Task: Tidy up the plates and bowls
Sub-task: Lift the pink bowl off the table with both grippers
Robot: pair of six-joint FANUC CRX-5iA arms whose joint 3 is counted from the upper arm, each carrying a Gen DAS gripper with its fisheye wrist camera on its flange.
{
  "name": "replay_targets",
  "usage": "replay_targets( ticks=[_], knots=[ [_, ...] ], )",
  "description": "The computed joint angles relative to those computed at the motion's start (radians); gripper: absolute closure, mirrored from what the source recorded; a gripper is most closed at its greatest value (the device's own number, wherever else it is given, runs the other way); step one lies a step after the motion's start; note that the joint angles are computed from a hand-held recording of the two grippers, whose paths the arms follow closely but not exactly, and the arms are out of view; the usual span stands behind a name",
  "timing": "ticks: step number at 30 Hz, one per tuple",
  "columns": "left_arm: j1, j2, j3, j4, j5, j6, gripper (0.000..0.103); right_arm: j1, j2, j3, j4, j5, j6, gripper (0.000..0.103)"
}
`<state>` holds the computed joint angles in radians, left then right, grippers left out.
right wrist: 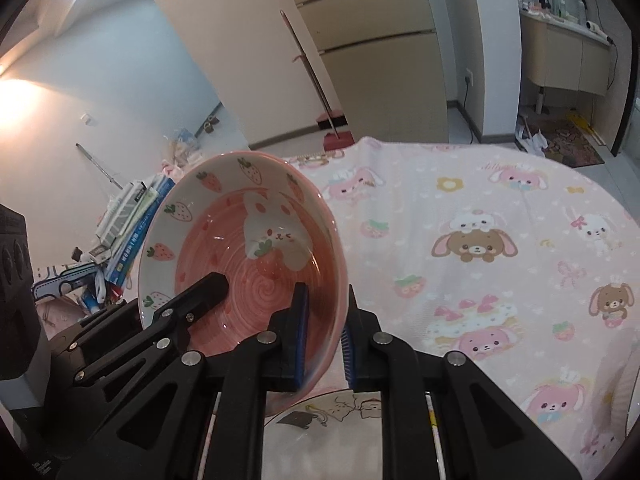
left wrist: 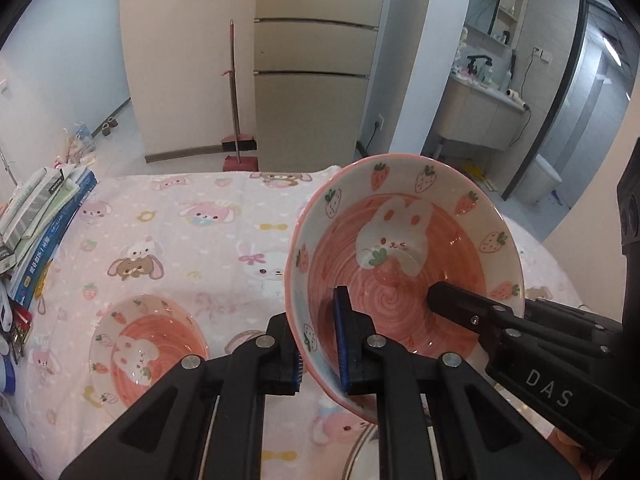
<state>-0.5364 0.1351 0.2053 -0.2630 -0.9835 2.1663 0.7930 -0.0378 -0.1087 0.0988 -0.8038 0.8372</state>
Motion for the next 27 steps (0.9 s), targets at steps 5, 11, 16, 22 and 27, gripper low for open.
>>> replay_targets(
  ticks=[5,11,16,22,27],
  knots=[
    [-0.021,-0.009,0.019,-0.027,-0.019,0.016,0.089,0.02,-0.014,-0.005,0.025,0.004,-0.024,0.089],
    [-0.024,-0.019,0.024,-0.028,-0.033,0.017,0.088,0.026,-0.025,-0.011,0.037,0.011,-0.029,0.089],
    [-0.029,-0.042,0.01,-0.05,-0.035,0.027,0.089,0.05,-0.037,-0.032,0.085,0.026,-0.062,0.089],
    [-0.014,-0.122,-0.038,-0.065,-0.056,0.023,0.088,0.088,-0.034,-0.002,0.075,0.023,-0.065,0.089],
    [-0.005,-0.228,-0.108,-0.112,-0.067,0.05,0.088,0.176,-0.022,0.013,0.166,0.012,-0.118,0.089]
  ],
)
